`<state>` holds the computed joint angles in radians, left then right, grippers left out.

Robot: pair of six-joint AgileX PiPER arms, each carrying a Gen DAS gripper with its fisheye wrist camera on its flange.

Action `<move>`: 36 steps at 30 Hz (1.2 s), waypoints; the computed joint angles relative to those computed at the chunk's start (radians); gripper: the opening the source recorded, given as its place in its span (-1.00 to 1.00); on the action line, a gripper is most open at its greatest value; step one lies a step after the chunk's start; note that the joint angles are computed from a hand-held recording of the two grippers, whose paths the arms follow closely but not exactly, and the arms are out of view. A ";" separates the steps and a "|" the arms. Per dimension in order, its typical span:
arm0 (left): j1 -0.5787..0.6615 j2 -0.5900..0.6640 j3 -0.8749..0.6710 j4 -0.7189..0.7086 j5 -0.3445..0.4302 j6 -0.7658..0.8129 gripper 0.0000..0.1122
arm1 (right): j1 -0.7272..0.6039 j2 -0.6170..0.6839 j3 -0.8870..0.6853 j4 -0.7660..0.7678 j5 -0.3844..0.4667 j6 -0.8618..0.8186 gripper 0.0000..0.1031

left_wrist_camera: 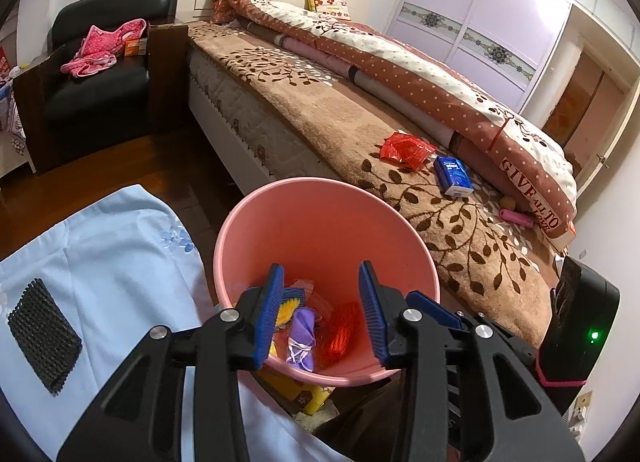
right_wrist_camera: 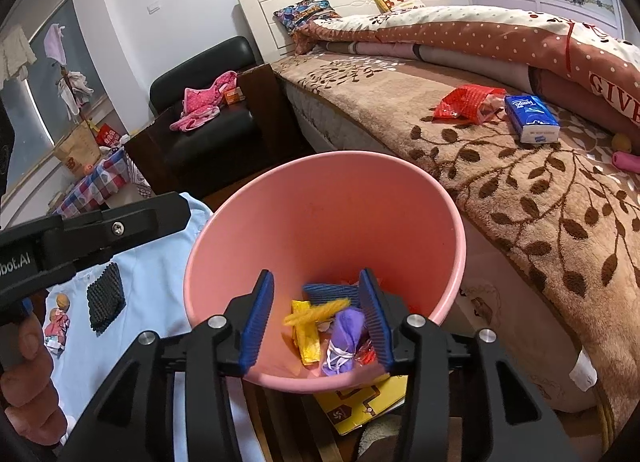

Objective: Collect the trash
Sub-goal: 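Open the right tool to drop the purple bundle while the left tool drops the yellow pad, then move both open tools back over the cloth toward the black mesh pad and pink wrapper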

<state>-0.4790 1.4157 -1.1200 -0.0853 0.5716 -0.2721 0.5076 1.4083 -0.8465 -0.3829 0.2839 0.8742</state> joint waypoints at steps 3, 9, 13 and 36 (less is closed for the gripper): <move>0.006 -0.007 0.004 -0.001 0.004 0.000 -0.29 | 0.001 -0.002 0.000 -0.003 0.002 0.003 -0.05; 0.018 -0.014 0.009 -0.011 0.017 -0.001 -0.29 | 0.003 -0.005 -0.001 0.021 0.000 -0.015 0.03; 0.021 -0.019 0.013 -0.013 0.017 0.003 -0.28 | 0.007 -0.015 0.001 0.018 -0.002 -0.010 0.04; 0.092 -0.134 0.126 -0.066 0.034 0.037 -0.10 | 0.050 -0.058 0.014 -0.081 0.021 0.103 0.07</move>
<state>-0.3872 1.2816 -0.9942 -0.1511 0.6060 -0.2353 0.5573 1.3499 -0.8321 -0.4636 0.3051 0.9776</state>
